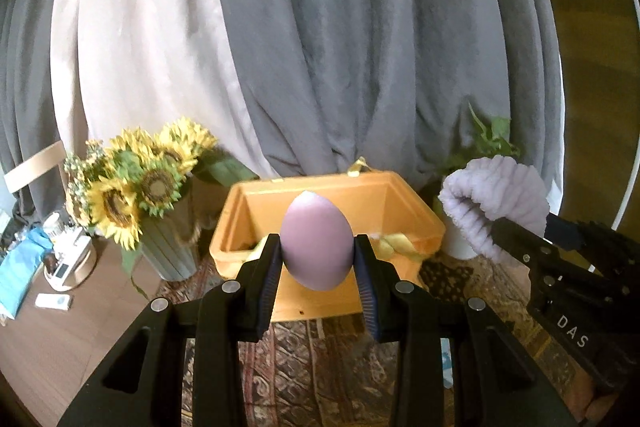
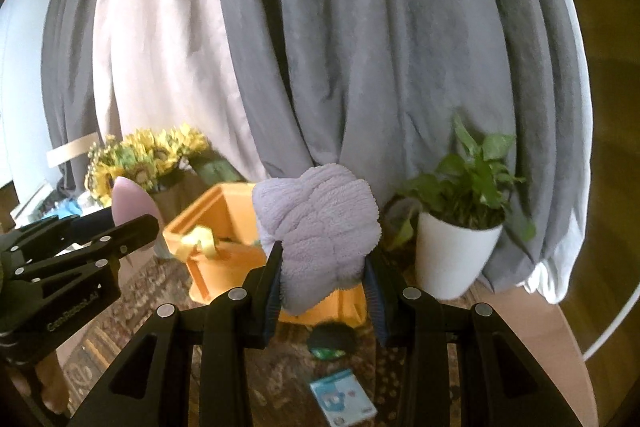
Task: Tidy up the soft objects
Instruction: 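Lift and carry the pink sponge and lavender towel over the orange crate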
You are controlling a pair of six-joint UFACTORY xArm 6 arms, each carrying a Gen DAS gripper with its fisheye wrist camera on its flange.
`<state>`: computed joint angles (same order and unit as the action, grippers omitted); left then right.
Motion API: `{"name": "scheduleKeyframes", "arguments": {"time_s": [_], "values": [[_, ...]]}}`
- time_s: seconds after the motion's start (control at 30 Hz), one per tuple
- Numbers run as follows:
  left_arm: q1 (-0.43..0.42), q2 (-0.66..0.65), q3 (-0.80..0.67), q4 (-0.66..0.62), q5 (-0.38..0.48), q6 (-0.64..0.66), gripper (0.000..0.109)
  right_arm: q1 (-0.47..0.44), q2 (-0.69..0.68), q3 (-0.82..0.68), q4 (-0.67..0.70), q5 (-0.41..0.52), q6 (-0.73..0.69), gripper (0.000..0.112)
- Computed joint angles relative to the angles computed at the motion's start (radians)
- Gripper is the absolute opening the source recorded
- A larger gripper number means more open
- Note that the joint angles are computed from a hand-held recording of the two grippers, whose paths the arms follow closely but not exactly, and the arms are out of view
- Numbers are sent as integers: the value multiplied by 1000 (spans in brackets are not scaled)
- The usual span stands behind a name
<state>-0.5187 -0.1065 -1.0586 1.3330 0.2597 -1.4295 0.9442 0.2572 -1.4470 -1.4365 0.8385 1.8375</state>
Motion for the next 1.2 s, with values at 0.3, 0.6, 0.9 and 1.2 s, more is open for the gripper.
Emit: {"name": "scheduleKeyframes", "arguments": {"time_s": [0.3, 0.6, 0.9, 1.2], "values": [[47, 24, -65, 45, -19, -4, 36, -23, 62, -112, -21, -21, -36, 37], [95, 111, -168, 44, -64, 25, 36, -71, 164, -265, 35, -66, -135, 37], [133, 255, -299, -58, -100, 128, 36, -136, 300, -447, 159, -116, -302, 37], [139, 392, -413, -239, -102, 313, 36, -189, 411, -569, 303, -169, -426, 38]]}}
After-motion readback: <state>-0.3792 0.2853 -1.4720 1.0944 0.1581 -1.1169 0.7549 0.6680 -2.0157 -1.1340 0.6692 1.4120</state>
